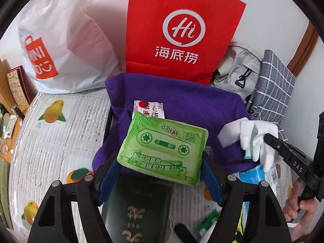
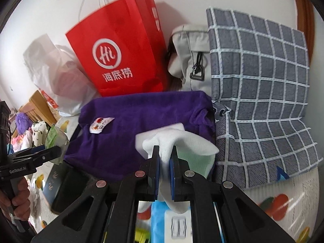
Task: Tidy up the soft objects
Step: 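Carry the wipe pack in the left tool and gloves in the right tool to the purple towel, then open the left tool releasing the wipe pack while the right tool releases the gloves onto the towel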
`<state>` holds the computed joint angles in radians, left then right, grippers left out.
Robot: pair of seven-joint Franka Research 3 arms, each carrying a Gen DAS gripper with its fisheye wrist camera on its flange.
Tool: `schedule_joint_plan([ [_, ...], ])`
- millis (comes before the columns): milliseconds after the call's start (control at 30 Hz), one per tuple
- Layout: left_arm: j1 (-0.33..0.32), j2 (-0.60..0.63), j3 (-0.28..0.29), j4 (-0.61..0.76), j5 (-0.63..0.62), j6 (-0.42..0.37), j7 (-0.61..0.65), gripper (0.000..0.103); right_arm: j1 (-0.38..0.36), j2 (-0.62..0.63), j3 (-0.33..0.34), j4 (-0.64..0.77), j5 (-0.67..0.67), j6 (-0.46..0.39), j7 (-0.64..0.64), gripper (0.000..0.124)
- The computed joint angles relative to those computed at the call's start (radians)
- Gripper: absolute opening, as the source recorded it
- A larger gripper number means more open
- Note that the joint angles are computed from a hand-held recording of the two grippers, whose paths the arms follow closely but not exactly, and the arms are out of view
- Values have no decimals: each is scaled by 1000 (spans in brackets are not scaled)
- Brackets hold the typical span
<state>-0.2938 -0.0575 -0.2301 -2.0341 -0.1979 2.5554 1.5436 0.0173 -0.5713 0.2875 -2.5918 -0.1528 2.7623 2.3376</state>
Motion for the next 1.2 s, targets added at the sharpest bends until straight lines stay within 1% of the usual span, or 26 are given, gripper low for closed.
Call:
schedule_joint_plan([
  [133, 3, 58, -9, 51, 58, -5, -26, 75, -12, 78, -8, 42, -17, 19, -17, 9],
  [267, 12, 114, -16, 102, 106, -28, -55, 75, -17, 143, -15, 85, -45, 31, -21, 9],
  [400, 19, 166, -23, 153, 141, -52, -86, 75, -10, 196, -29, 120, -73, 35, -20, 9],
  [567, 27, 217, -33, 197, 155, -76, -92, 75, 12, 236, -59, 138, -85, 31, -22, 11],
  [700, 35, 234, -40, 207, 149, -81, -86, 75, 30, 256, -89, 146, -77, 27, -35, 11],
  [733, 37, 236, -41, 206, 144, -81, -82, 75, 41, 260, -102, 146, -60, 34, -46, 12],
  [800, 42, 241, -43, 211, 134, -93, -76, 75, 92, 259, -154, 128, 27, 73, -115, 12],
  [867, 48, 241, -48, 212, 113, -93, -58, 75, 112, 259, -173, 122, 83, 87, -165, 17],
  [967, 44, 246, -44, 218, 132, -93, -65, 75, 69, 252, -130, 122, 58, 76, -146, 25],
  [1000, 43, 247, -44, 223, 134, -101, -68, 75, 63, 251, -123, 123, 52, 71, -143, 31],
  [1033, 43, 252, -44, 230, 135, -106, -69, 76, 62, 251, -121, 124, 51, 67, -143, 36],
  [1200, 36, 285, -41, 277, 158, -141, -100, 76, 71, 243, -120, 124, 64, 69, -157, 47],
])
